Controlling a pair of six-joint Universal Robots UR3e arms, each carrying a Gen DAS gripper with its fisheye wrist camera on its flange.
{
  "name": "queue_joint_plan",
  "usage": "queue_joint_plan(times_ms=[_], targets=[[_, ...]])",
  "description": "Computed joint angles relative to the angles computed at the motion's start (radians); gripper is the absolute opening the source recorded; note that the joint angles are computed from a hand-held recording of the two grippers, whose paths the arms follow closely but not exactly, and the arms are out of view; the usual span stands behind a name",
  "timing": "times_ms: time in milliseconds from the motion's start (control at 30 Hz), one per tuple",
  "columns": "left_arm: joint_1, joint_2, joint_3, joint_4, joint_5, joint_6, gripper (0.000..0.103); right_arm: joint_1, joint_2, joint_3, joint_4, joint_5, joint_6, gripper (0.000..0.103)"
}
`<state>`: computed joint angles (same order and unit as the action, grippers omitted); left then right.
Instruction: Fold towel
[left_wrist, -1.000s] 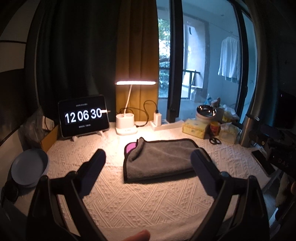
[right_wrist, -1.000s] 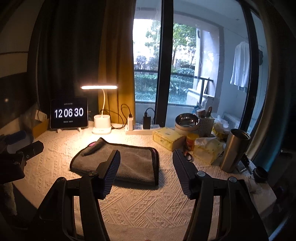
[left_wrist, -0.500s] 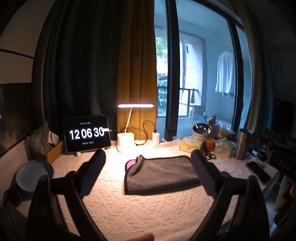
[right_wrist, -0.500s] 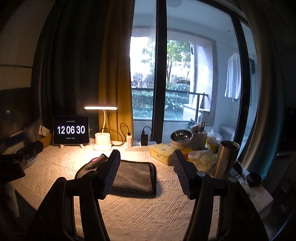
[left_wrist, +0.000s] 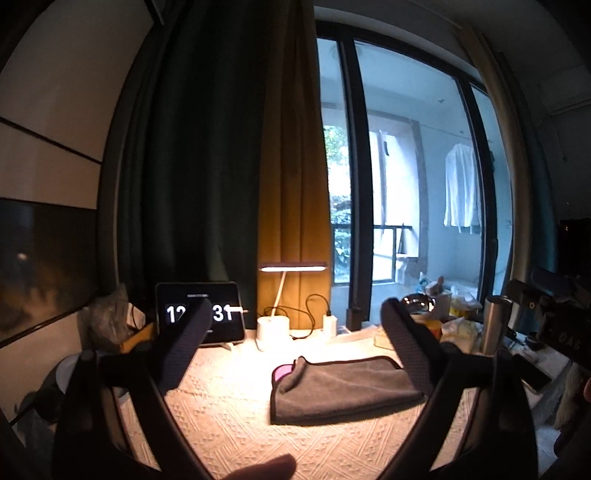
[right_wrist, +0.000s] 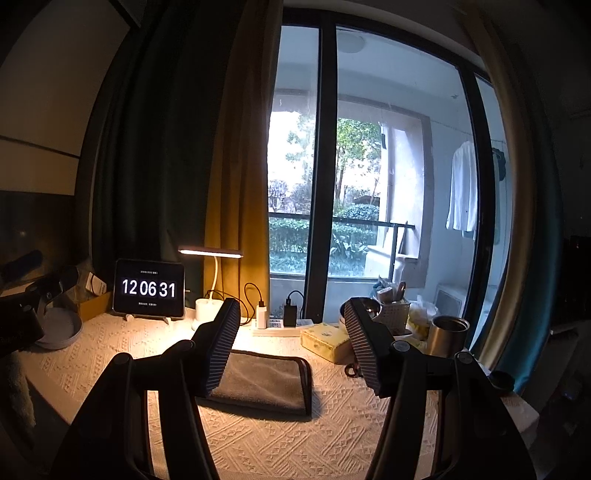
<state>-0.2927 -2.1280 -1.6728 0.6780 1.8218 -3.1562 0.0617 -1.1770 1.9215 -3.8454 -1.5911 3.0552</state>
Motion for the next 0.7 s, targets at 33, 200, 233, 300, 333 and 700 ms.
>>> queue_joint_plan(times_ms=[33, 200, 233, 300, 333, 700], targets=[[0.001, 0.001, -0.007, 0.010, 0.002, -0.001, 0.094, 0.001, 0.003, -0.003, 0.000, -0.001, 0.000, 0.062], [0.003, -0.001, -0.012, 0.025, 0.012, 0.004, 0.094, 0.003, 0.007, -0.004, -0.001, -0.002, 0.003, 0.062], [0.005, -0.002, -0.011, 0.024, 0.010, 0.002, 0.094, 0.002, 0.007, -0.005, 0.001, -0.003, 0.004, 0.062], [0.004, -0.002, -0.012, 0.022, 0.012, 0.001, 0.094, 0.002, 0.009, -0.008, 0.005, -0.005, 0.006, 0.062], [0.005, -0.002, -0.012, 0.020, 0.009, -0.001, 0.094, 0.001, 0.010, -0.008, 0.006, -0.005, 0.006, 0.062], [0.001, -0.007, -0.004, -0.001, 0.014, -0.010, 0.094, -0.004, 0.015, -0.021, 0.039, -0.001, 0.004, 0.062]])
